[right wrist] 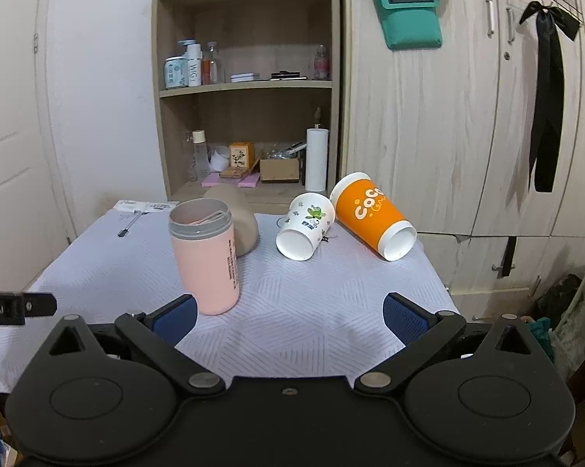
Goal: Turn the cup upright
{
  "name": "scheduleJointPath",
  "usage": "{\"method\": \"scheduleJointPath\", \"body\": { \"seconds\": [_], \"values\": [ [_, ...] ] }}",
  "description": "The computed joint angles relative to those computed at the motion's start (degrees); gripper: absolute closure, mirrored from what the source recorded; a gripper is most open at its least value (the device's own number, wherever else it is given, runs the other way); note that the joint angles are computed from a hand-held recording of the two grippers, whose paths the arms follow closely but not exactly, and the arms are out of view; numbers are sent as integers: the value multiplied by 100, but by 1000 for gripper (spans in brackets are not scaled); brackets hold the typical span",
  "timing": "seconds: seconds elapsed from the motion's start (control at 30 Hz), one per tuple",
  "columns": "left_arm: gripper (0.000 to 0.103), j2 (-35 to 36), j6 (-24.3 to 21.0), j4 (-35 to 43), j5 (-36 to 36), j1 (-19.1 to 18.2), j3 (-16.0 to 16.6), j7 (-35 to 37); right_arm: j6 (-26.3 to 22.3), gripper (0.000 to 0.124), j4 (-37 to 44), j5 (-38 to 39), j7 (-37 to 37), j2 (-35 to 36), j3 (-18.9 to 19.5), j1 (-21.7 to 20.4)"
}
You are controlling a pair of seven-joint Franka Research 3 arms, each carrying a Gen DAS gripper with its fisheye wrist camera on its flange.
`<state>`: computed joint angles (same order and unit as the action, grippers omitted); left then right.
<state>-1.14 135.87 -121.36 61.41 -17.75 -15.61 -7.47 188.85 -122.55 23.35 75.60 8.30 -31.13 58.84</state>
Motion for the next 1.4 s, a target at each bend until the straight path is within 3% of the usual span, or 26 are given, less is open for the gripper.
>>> {"method": "scheduleJointPath", "body": {
  "seconds": [0.2, 0.33, 0.43, 0.6, 0.7, 0.8, 0.87, 1.17, 1.4],
  "values": [
    [0, -1, 1, 11, -39, -11, 4, 126, -7, 21, 26, 172, -13, 109, -650, 651],
    [0, -33, 33, -1, -62, -8, -7, 160, 64, 21, 42, 200, -24, 69, 209, -182],
    [0, -26, -43, 31, -70, -21, -26, 233, 67, 21, 64, 378, -118, 139, -76, 98],
    [0, -2, -78, 76, -72, -38, -30, 280, 67, 21, 62, 444, -183, 147, -108, 135],
    [0, 16, -158, 110, -67, -66, -45, 319, 132, 21, 58, 630, -371, 194, -413, 473],
    [0, 29, -173, 137, -115, -86, -44, 416, 147, 21, 61, 790, -568, 166, -223, 330],
    [0, 36, -167, 151, -135, -92, -39, 448, 117, 21, 66, 940, -692, 151, -294, 435],
    [0, 56, -232, 165, -42, -127, -44, 413, 71, 21, 87, 1133, -858, 226, -939, 1087],
    [0, 34, -251, 152, 1, -154, -54, 451, 97, 21, 84, 1180, -924, 223, -919, 1068]
  ]
}}
